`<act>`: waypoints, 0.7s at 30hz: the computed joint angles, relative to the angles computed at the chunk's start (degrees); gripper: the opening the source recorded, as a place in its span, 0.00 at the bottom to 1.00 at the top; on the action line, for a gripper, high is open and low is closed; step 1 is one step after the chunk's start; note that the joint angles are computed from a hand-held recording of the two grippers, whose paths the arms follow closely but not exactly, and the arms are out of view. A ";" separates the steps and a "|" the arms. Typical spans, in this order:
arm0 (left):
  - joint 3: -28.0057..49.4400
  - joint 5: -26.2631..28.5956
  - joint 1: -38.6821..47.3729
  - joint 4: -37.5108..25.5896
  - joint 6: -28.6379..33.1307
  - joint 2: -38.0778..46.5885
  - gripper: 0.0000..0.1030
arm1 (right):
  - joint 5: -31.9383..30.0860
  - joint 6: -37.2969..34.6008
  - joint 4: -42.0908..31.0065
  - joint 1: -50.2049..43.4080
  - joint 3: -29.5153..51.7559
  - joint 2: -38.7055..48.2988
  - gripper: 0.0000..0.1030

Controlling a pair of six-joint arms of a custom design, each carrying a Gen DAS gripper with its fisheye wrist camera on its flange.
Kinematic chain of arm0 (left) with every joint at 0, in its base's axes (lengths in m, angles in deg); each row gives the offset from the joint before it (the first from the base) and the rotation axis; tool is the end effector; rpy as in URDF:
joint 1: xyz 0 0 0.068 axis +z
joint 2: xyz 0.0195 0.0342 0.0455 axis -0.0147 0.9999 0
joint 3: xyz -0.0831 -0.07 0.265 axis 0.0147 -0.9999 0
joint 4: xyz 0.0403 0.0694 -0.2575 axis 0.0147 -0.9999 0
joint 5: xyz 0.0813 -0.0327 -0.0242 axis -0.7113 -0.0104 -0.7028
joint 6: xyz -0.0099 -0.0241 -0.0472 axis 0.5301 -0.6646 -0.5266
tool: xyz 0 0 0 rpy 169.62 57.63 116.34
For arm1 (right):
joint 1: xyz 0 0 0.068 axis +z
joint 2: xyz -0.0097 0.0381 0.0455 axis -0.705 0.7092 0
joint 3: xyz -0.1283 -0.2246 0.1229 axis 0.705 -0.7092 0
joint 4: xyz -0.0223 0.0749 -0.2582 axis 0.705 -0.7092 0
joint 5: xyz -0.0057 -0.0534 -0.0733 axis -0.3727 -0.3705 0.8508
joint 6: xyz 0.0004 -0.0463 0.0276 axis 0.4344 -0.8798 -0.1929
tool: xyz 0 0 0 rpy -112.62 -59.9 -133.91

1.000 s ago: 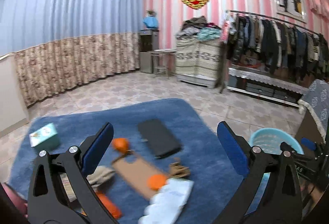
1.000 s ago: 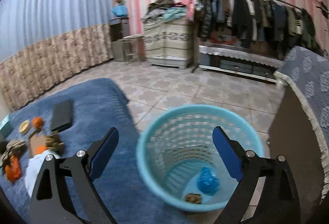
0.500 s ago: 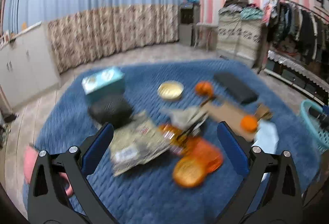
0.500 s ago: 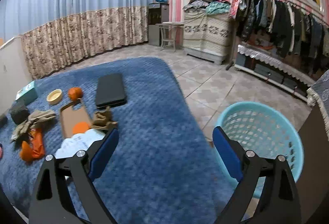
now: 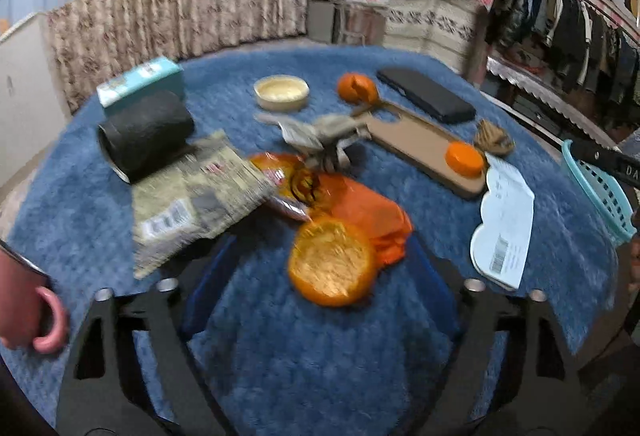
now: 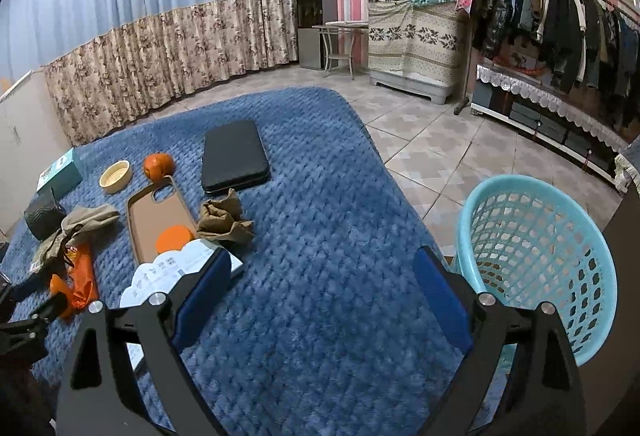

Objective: Collect trash
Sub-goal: 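Grasp the orange peel with the left tool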

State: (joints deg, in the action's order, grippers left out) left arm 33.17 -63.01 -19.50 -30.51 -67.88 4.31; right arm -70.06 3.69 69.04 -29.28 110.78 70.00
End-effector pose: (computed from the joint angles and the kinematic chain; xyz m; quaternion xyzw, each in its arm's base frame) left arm 0.1838 -0.0487 0.1000 -0.1334 0.9078 0.0142 0.3974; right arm 0.3202 0.0901 0.1503 -0.1126 0.8935 0.0786 0.4276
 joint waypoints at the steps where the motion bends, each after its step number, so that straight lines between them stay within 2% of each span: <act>1: -0.03 2.23 1.06 0.59 0.18 0.70 0.67 | 0.02 -0.03 -0.02 0.13 0.02 0.07 0.88; 3: -0.14 6.62 3.14 2.32 0.46 1.98 0.54 | 0.22 0.12 -0.15 0.60 0.38 0.44 0.88; 6: -0.87 8.68 3.65 4.02 0.79 1.74 0.40 | 0.41 0.19 -0.28 1.51 0.79 0.82 0.88; 11: -1.60 7.96 3.27 3.34 1.08 -0.14 0.36 | 1.33 -1.08 0.44 3.12 0.50 0.74 0.88; 16: -1.70 4.05 2.77 -3.08 1.87 -7.57 0.36 | 1.11 -1.31 0.61 4.01 1.12 1.93 0.88; 21: -0.94 1.24 3.31 -6.83 3.47 -11.43 0.36 | 2.10 -1.71 1.06 6.36 3.12 4.34 0.88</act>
